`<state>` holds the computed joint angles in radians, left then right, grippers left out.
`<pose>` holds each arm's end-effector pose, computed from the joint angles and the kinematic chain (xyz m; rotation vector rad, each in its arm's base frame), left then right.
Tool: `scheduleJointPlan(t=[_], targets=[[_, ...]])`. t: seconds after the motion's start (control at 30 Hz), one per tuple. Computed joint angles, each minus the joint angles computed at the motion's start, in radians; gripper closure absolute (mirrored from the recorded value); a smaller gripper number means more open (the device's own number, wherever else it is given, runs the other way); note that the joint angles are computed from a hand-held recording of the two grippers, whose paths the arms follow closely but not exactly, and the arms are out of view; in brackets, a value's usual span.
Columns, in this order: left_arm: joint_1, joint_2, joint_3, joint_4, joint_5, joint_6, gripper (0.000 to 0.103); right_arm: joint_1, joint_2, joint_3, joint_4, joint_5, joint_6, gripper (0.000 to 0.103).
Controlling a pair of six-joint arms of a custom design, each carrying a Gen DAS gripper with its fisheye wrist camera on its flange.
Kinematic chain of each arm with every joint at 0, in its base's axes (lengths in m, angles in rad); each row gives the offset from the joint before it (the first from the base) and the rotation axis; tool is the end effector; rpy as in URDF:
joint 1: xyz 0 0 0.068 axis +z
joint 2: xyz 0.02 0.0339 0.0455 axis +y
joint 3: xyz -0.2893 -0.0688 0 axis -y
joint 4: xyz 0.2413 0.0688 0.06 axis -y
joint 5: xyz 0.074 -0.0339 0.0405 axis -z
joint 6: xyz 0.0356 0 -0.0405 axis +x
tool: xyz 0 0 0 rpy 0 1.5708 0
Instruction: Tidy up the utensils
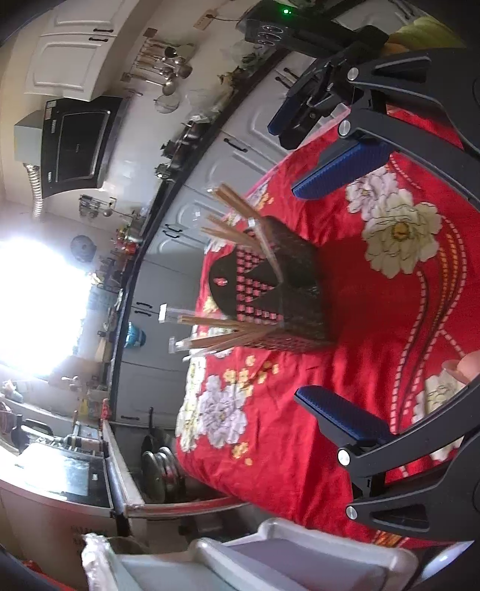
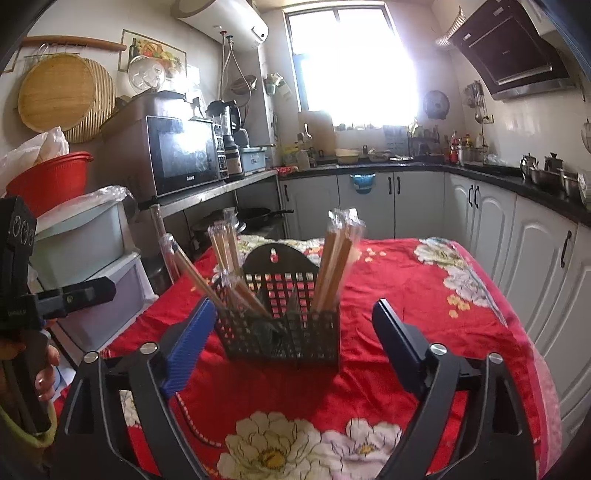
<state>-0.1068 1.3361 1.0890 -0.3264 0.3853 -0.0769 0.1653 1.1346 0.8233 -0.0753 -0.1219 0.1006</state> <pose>0.2882 -0.0443 0.3360 0.2580 2.1258 -0.5200 0.2430 0.0449 0.3177 -0.1441 1.9606 0.2939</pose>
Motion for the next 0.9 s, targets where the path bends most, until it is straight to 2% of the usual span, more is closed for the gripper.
scheduleJointPlan(t=[0.27, 0.37, 0.73, 0.9], targets=[[-0.034, -0.025, -0.096, 0.031, -0.035, -0.004, 0.010, 0.024, -0.046, -0.099, -0.003, 0.042, -0.010, 0.014], [-0.051, -0.036, -0.148, 0.081, -0.075, -0.010, 0.010, 0.023, -0.053, -0.128, 0.005, 0.047, -0.009, 0.012], [-0.096, -0.035, -0.312, 0.244, -0.130, -0.040, 0.010, 0.036, -0.054, -0.245, 0.063, 0.087, -0.010, 0.010], [-0.130, -0.040, -0.386, 0.359, -0.194, -0.038, 0.010, 0.079, -0.063, -0.300, 0.154, 0.158, -0.022, 0.009]])
